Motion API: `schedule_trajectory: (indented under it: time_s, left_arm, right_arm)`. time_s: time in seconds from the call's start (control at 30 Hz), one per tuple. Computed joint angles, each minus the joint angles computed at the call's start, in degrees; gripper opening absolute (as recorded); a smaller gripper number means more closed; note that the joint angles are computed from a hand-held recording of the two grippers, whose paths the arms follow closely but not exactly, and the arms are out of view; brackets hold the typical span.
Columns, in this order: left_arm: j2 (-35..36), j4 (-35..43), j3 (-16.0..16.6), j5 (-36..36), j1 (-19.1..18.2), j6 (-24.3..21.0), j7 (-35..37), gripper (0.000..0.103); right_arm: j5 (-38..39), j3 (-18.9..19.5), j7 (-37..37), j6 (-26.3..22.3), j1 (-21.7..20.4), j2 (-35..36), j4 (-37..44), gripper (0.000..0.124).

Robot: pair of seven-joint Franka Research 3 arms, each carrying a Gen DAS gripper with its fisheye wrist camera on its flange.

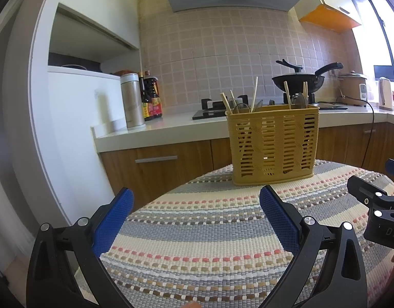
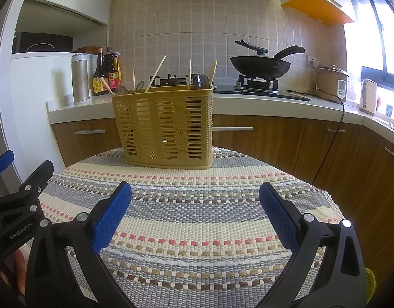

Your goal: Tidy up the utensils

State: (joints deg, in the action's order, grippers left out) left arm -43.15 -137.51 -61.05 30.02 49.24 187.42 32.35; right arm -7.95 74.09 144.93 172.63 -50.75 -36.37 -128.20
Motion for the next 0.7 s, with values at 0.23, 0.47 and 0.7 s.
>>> schedule_trajectory:
  time_s: [0.23, 0.47, 0.7]
  left_arm:
    - [1.5, 0.3, 0.1, 0.5, -0.1, 0.9, 0.9, 0.096]
    - [1.9, -0.1, -0.1, -1.4, -0.1, 2.2, 2.8, 0.096]
    - [3.1, -0.1, 0.2, -2.1, -0.5, 2.1, 3.8, 0.096]
  right_arm:
    - [-0.2, 0.1, 0.1, -0.2, -0.1, 0.5, 0.1, 0.095]
    - [0.0, 0.3, 0.2, 0.2, -0.3, 0.0, 0.0, 0.095]
    - [0.2, 0.3, 0.2, 0.4, -0.2, -0.4, -0.2, 0.095]
